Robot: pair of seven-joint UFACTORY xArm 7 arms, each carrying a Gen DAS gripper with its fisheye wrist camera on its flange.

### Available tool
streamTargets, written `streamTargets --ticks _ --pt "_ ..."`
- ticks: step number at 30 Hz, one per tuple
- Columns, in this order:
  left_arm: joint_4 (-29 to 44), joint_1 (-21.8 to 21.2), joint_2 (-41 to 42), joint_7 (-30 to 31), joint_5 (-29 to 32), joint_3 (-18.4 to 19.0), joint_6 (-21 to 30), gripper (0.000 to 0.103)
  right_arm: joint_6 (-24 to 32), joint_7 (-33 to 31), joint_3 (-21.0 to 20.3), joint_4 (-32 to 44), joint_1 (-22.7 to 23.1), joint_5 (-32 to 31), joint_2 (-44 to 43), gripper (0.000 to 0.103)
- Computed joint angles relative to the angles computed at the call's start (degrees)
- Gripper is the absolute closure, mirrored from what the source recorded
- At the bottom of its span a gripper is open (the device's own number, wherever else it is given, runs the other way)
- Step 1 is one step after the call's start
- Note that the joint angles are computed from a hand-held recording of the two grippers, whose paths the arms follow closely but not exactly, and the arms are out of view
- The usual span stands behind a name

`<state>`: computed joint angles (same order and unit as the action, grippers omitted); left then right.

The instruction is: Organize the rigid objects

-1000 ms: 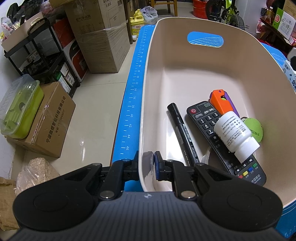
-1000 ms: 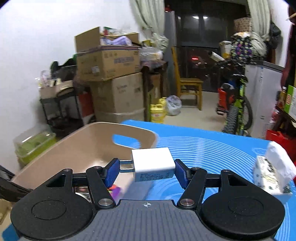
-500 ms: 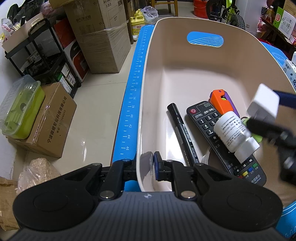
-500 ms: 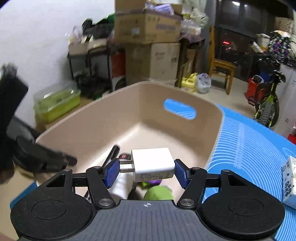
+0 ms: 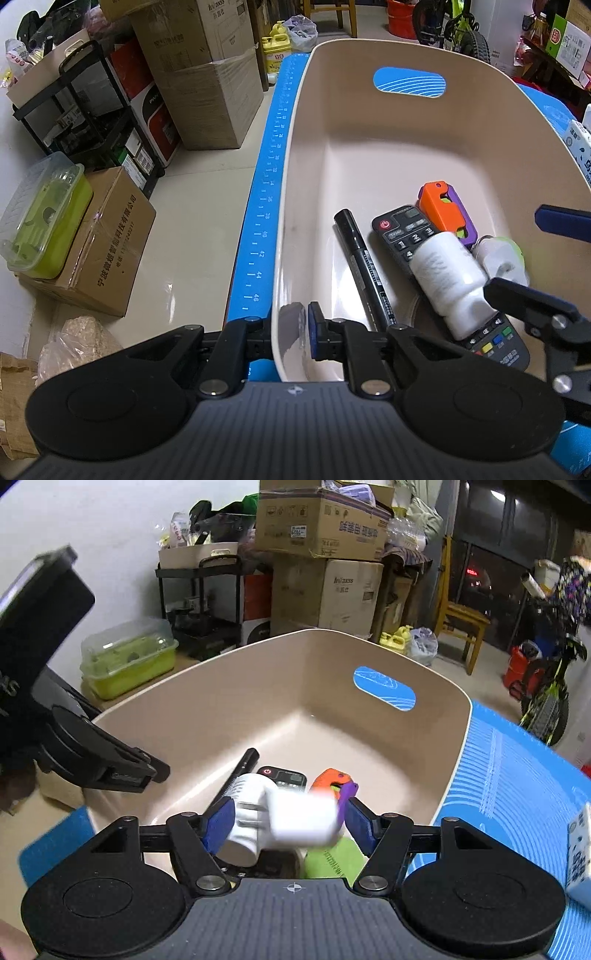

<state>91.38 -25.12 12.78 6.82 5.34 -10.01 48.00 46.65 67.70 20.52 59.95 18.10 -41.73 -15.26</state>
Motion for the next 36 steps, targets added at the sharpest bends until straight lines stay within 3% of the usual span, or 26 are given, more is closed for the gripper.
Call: streamTargets --ticks 3,5,7,13,17,23,36 --pt "-0.6 0.1 -0.6 -0.1 -0.3 -0.1 -0.7 0.085 -0.4 1.7 0.2 -0.4 -0.2 0.2 -1.2 0.024" --pt "-1.0 0.2 -1.1 -0.1 -0.7 -0.1 -1.2 0.073 -0.1 2.9 0.5 -0.7 -0.5 0.1 -2.1 0.023" --pt "-1.7 0.1 -1.7 -0.8 -0.2 -0.1 -2.3 0.053 -0.3 3.8 0.6 -1.3 -0.8 0.9 -3.3 0.022" --pt "-1.9 0.0 -2.9 -1.6 -0.1 -0.3 -3.7 0.033 0.1 6.6 1.7 -2.2 -2.3 2.8 -6.3 0.019" --pt "-2.6 -0.1 -4.5 -1.6 -0.4 -0.7 -4.1 0.032 1.5 9.2 3.1 -2.7 -3.4 4.3 -9.0 0.011" --pt "-6.1 0.3 -9.1 -1.1 -1.9 -1.3 -5.7 0.031 5.1 11.4 5.7 -2.1 -4.7 6.1 -12.2 0.009" --pt "-16.4 1.5 -23.5 -2.8 -6.8 -2.1 -5.3 0.031 21.1 12.4 14.3 5.9 -4.9 9.1 -15.5 0.007"
